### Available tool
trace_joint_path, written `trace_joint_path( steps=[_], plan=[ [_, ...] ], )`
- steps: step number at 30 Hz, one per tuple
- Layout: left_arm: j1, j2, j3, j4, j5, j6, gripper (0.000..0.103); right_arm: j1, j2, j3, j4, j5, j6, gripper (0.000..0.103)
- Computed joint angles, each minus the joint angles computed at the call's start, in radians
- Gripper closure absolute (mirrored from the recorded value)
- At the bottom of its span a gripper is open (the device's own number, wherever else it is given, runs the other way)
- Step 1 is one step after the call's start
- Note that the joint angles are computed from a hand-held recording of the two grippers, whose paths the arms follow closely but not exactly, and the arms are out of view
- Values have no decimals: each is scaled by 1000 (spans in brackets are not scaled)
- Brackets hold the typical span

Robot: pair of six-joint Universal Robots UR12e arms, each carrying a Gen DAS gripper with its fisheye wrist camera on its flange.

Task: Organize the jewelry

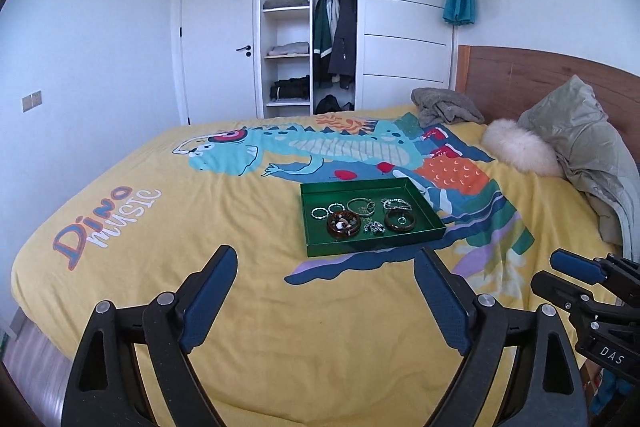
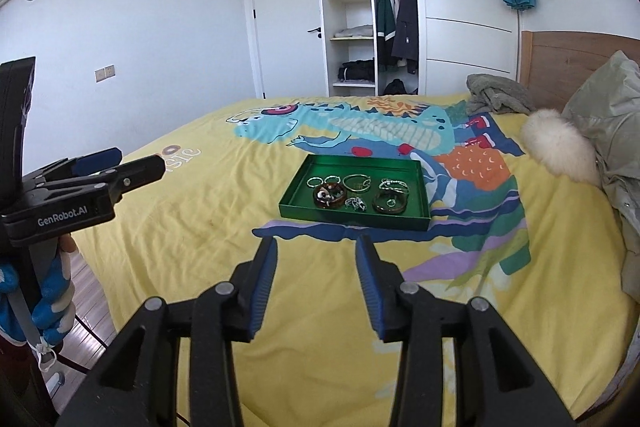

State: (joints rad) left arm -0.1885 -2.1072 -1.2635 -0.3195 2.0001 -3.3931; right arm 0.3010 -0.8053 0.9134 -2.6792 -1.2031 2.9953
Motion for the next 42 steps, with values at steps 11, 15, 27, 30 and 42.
trace_joint_path(
  steps=[11,15,27,30,42],
  plan=[
    [-35,21,-72,65,95,11,3,9,-70,142,-117,-92,18,63],
    [-40,21,-86,57,107,9,2,18,-75,159,-132,-134,10,62],
    [-45,15,-109,91,119,11,2,35,-78,191,-191,-261,48,51],
    [-45,11,-109,116,124,18,1,38,-73,190,-209,-287,52,48],
    [-37,-1,-104,125,107,10,1,38,-44,158,-196,-305,77,39]
  ],
)
